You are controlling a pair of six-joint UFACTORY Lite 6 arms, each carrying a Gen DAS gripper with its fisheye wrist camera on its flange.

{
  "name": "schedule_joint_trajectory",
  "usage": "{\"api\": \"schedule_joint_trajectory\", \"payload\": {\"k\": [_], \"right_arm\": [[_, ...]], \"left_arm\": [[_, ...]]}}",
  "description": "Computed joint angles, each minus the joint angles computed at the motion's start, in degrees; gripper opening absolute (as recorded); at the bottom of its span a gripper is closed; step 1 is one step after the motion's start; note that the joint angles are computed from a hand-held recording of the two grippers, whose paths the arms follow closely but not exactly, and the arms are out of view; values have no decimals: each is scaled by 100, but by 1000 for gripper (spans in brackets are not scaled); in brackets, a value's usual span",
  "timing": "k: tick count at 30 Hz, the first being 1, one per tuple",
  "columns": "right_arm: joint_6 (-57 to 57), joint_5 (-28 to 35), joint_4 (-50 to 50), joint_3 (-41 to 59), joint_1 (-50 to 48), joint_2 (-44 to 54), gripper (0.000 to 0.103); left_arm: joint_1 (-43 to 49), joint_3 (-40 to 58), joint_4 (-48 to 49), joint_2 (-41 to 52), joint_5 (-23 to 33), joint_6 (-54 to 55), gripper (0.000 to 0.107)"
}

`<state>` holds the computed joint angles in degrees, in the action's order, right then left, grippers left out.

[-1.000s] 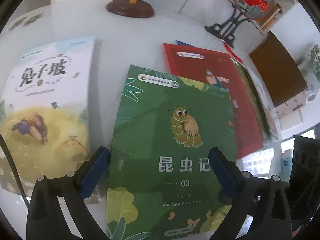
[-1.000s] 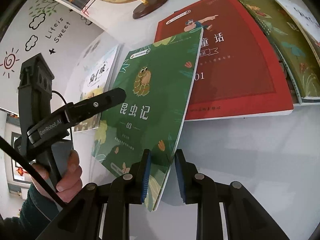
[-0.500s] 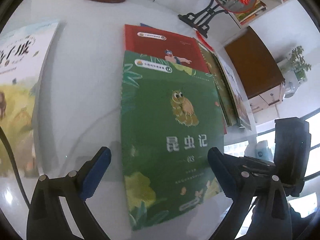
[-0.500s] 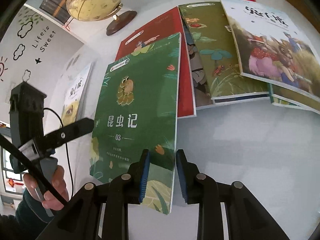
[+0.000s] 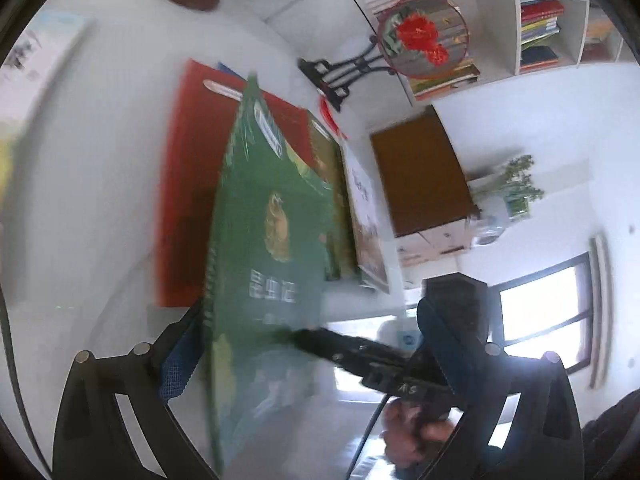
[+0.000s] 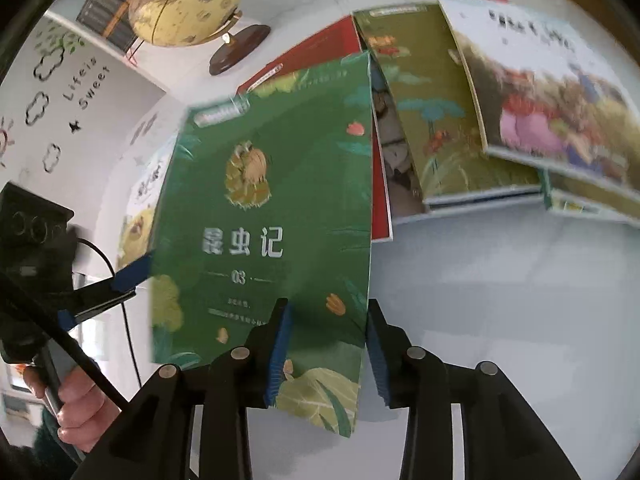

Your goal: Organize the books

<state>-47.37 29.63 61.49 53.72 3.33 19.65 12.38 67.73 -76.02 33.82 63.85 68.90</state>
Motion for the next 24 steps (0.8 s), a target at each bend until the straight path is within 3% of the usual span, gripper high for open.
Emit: {"api": "schedule_joint_trajectory", "payload": {"k": [3,8,10,14,18,24], "right_arm": [[-187,99,263,-36,-25,19,36],[-215,6,196,-189,4,-290,36],[-365,104,271,-264,-52,-409,36],[-606,122,395,-440,-47,-683,37],[-1281,711,1040,-502,-241,-780,37],[-537,197,231,-505,190,-896,36]], "left_arm": [[-359,-66,54,45,-808,-51,93],[-405,148,737,166,-1354,-574,50],[-428,21,947,-9,-1614,-593,44],[-615,-241,1316,-371,-2077,-653,42],[-670,-429,1447,-539,-2188,-678,42],[-654,-536,1367,-746,-2119,-651,42]]}}
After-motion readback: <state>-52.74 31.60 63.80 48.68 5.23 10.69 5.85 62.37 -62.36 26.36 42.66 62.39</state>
